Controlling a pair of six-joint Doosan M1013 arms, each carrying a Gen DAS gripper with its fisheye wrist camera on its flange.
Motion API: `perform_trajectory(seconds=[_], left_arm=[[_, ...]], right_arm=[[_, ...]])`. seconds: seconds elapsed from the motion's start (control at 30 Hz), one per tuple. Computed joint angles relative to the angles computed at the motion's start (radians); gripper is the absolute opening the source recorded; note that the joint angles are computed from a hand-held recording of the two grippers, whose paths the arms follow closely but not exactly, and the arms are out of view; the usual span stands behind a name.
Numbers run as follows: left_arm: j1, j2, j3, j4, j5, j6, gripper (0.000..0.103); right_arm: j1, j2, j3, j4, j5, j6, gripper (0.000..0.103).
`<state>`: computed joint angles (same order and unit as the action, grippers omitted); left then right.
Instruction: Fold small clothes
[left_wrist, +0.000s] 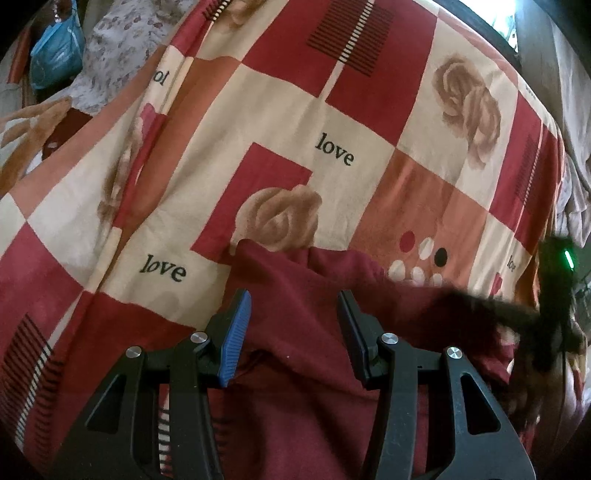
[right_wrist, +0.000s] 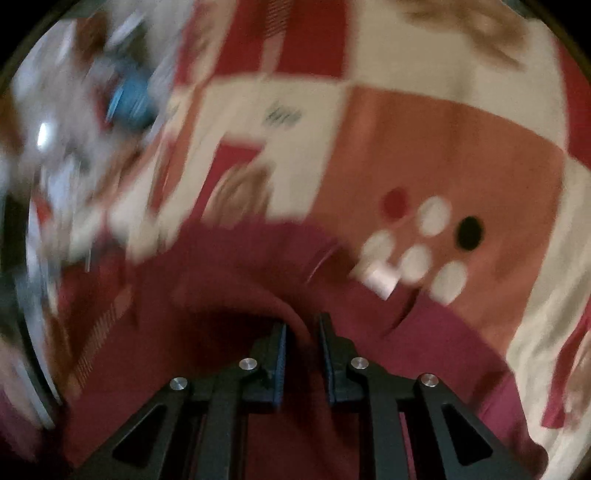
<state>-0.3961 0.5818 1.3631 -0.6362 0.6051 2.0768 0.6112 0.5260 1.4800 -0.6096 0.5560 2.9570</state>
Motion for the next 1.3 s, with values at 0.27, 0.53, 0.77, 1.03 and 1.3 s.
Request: perform_trajectory(seconds=[0.27,0.53,0.77,1.03,1.3], left_arm=[[0.0,0.005,-0.011,0.006,0.018,-0.005,0.048],[-0.004,0.0,-0.005,0.011,0.016,0.006,0.048],[0.004,0.01,-0.02,0.005,0.034,-0.016,0.048],[0.008,0.008,-0.022,-0.005,0.032,-0.016,0.048],[0.023,0.0,-0.011,-0.053,0.007,-0.013,0.048]], right_arm=[[-0.016,-0.029,0.032,-0.162,0.049,0.3,0.041],[0.027,0.121,-0.178,-0.044,0.196,-0.121,0.052],[-0.019,0.211,-0.287,0.069,0.275,-0.21,0.047],[-0.064,0.102,-0.109,0.041,0.046,0.052,0.009],[-0.029,-0.008,0.014,-0.131,-0.251,0.224,0.008]])
